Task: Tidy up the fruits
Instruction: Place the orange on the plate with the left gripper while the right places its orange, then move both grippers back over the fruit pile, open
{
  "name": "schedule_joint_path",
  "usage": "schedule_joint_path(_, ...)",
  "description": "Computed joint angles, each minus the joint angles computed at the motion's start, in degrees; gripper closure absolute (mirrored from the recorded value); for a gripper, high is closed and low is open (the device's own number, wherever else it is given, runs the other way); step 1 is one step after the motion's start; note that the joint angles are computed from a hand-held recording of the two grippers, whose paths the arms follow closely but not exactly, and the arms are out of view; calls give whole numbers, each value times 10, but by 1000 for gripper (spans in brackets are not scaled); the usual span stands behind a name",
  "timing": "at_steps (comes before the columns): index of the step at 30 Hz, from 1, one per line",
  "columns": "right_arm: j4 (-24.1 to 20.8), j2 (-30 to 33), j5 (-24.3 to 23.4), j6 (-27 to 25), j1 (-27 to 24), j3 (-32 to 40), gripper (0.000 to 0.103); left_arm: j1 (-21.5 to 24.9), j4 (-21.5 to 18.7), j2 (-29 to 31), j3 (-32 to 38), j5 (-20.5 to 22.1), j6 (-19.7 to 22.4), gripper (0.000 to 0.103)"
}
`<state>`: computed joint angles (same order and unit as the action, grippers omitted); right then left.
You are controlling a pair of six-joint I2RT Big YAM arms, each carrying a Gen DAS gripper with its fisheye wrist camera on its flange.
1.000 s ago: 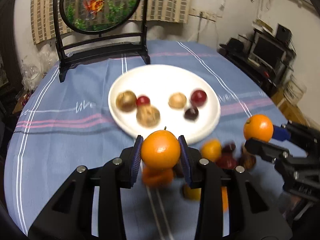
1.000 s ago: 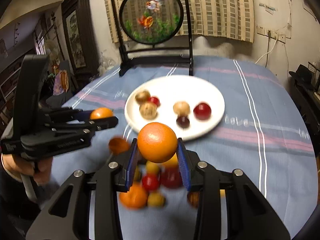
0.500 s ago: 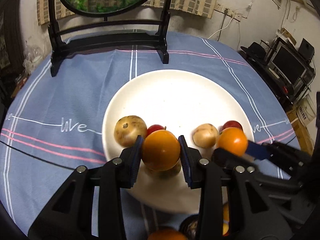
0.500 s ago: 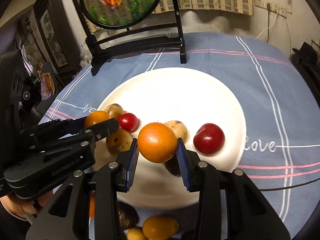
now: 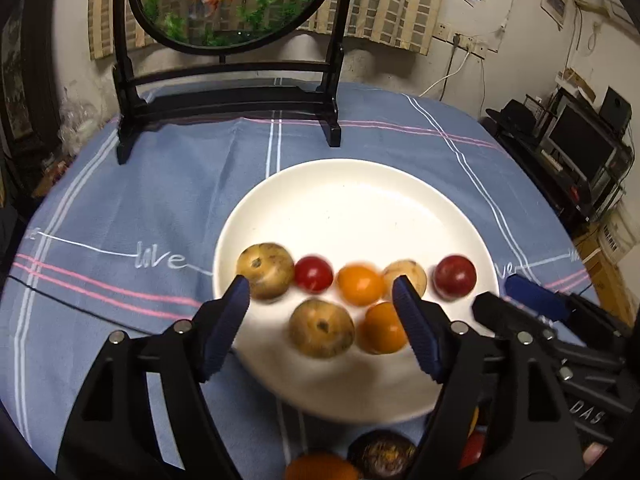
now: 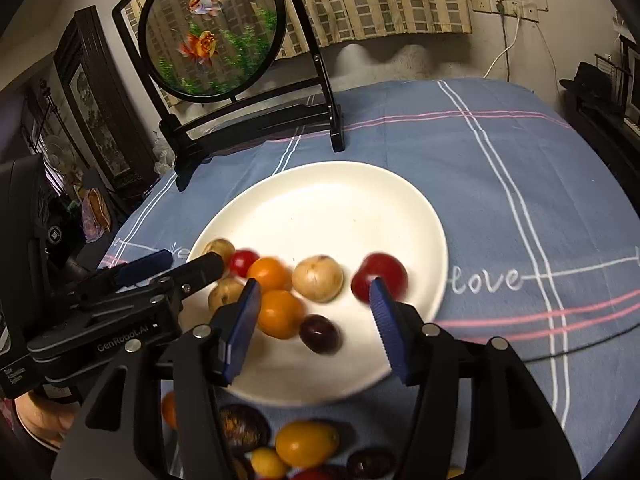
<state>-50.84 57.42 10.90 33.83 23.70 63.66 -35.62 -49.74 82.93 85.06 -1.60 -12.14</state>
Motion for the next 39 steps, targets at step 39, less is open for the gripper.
schedule_joint_path(39, -243, -175, 217, 263, 276, -123, 38, -28, -21, -262, -271, -42, 19, 12)
